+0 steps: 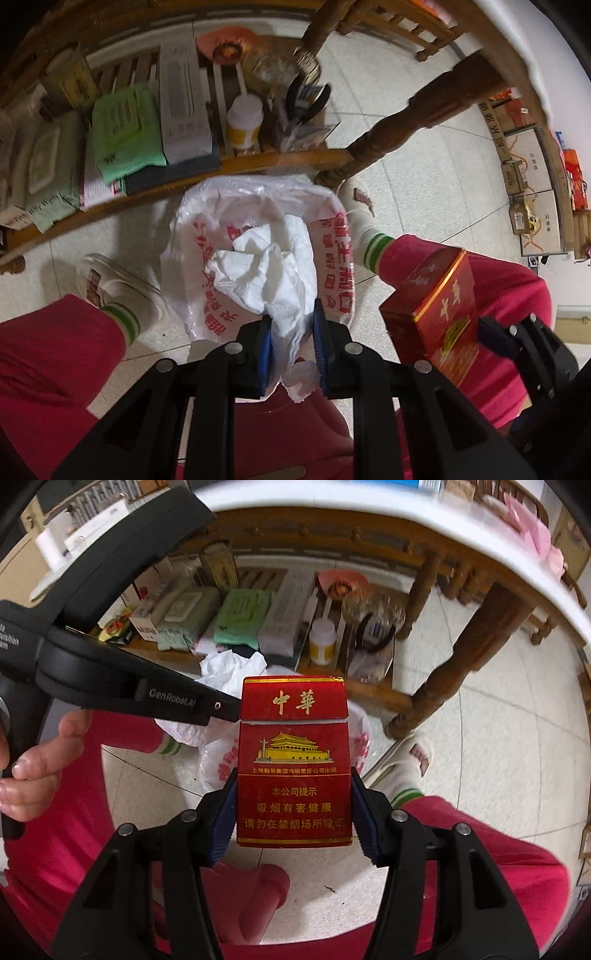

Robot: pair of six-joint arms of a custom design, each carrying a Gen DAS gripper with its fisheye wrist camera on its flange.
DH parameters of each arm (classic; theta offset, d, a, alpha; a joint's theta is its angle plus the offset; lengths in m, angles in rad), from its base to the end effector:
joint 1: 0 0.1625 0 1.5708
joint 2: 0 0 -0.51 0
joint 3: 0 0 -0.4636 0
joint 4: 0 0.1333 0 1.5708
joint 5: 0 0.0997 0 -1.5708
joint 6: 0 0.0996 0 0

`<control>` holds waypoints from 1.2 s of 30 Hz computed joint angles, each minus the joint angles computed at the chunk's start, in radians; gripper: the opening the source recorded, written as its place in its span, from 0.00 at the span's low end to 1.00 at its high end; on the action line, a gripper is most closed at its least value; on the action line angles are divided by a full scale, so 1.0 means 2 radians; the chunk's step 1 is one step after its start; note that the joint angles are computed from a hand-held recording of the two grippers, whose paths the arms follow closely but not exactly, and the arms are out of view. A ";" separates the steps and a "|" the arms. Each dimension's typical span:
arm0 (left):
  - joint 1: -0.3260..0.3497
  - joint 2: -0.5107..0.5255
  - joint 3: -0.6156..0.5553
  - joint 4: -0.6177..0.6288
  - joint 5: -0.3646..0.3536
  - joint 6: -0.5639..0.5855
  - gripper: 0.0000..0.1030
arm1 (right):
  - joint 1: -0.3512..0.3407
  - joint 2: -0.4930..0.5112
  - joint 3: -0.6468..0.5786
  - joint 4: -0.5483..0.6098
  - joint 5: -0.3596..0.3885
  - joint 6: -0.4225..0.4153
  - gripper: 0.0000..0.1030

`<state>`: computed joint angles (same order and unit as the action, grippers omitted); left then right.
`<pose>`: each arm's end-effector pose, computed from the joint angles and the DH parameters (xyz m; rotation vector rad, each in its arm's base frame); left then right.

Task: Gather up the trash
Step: 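Lift the tissue and red pack and carry them toward the plastic bag, then open the left tool over the bag while the right tool releases the red pack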

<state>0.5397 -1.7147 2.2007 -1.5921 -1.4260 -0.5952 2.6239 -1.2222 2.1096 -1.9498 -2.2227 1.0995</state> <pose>-0.2516 -0.3228 0.3179 0.6270 2.6175 0.2958 0.4840 -0.1918 0.1646 0.1529 -2.3715 0.4124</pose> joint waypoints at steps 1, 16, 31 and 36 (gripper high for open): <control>0.008 0.004 0.004 -0.004 -0.003 0.000 0.19 | -0.007 0.001 0.008 -0.009 0.006 0.002 0.53; 0.088 0.067 0.025 -0.038 -0.014 0.009 0.19 | -0.079 0.019 0.061 -0.093 0.069 -0.015 0.53; 0.140 0.123 0.025 -0.066 -0.009 -0.004 0.19 | -0.142 0.053 0.099 -0.168 0.102 -0.040 0.53; 0.149 0.129 0.025 -0.068 -0.008 -0.008 0.19 | -0.156 0.055 0.110 -0.195 0.113 -0.045 0.53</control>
